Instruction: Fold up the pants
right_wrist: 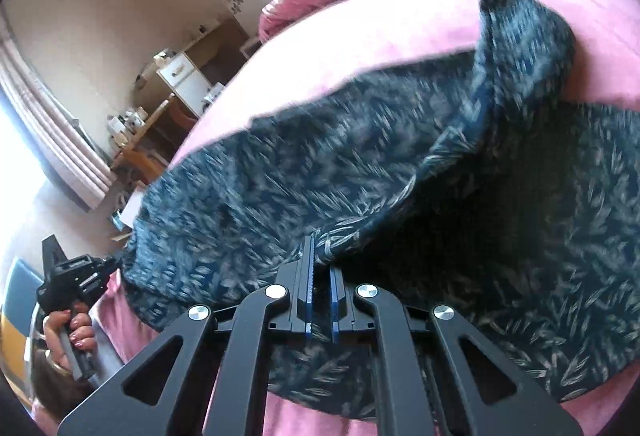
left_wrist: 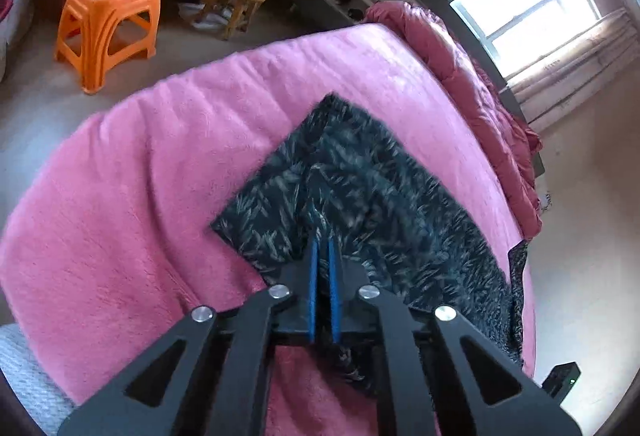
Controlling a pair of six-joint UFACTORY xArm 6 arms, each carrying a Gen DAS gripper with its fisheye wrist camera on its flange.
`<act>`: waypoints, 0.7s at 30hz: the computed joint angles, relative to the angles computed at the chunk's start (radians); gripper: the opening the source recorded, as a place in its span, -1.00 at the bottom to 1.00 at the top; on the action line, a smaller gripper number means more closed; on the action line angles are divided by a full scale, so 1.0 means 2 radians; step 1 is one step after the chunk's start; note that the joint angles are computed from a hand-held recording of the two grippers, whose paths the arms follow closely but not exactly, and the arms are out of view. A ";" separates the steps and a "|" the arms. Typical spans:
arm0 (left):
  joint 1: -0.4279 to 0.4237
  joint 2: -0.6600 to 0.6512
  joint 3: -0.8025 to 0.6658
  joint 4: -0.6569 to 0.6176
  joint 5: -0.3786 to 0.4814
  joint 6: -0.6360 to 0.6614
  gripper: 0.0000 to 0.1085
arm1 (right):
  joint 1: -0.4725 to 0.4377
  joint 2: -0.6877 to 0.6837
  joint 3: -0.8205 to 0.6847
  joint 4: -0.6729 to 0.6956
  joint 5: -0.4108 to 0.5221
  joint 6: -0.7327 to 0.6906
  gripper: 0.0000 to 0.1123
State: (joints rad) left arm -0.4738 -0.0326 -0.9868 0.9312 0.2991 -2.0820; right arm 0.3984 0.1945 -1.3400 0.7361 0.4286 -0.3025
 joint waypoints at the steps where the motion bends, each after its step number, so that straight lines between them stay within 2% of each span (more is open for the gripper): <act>1: 0.001 -0.014 0.004 0.025 0.008 -0.022 -0.94 | 0.002 -0.007 0.001 0.007 -0.001 -0.008 -0.91; 4: 0.005 -0.055 0.021 0.078 0.010 -0.073 -0.95 | 0.008 -0.039 0.008 0.060 0.016 -0.065 -0.96; 5: 0.003 -0.063 0.024 0.074 0.019 -0.066 -0.95 | 0.012 -0.048 0.015 0.056 0.016 -0.075 -0.96; 8: -0.006 -0.070 0.028 0.027 0.048 -0.007 -0.94 | 0.025 -0.063 0.036 -0.013 0.004 -0.042 -0.96; 11: -0.004 -0.065 0.049 -0.024 0.036 0.003 -0.94 | 0.021 -0.053 0.047 -0.014 0.018 -0.023 -0.96; 14: -0.011 -0.053 0.048 -0.072 0.053 0.037 -0.93 | 0.017 -0.039 0.047 -0.035 0.033 -0.004 -0.96; 17: -0.026 -0.046 0.028 -0.086 0.094 0.067 -0.88 | 0.014 -0.033 0.054 -0.064 0.042 0.018 -0.96; 20: -0.045 -0.050 0.010 -0.071 0.163 0.051 -0.84 | -0.002 -0.044 0.054 0.002 0.071 -0.005 -0.95; 21: -0.054 -0.054 0.004 -0.055 0.190 0.036 -0.76 | -0.009 -0.051 0.057 0.019 0.079 -0.014 -0.95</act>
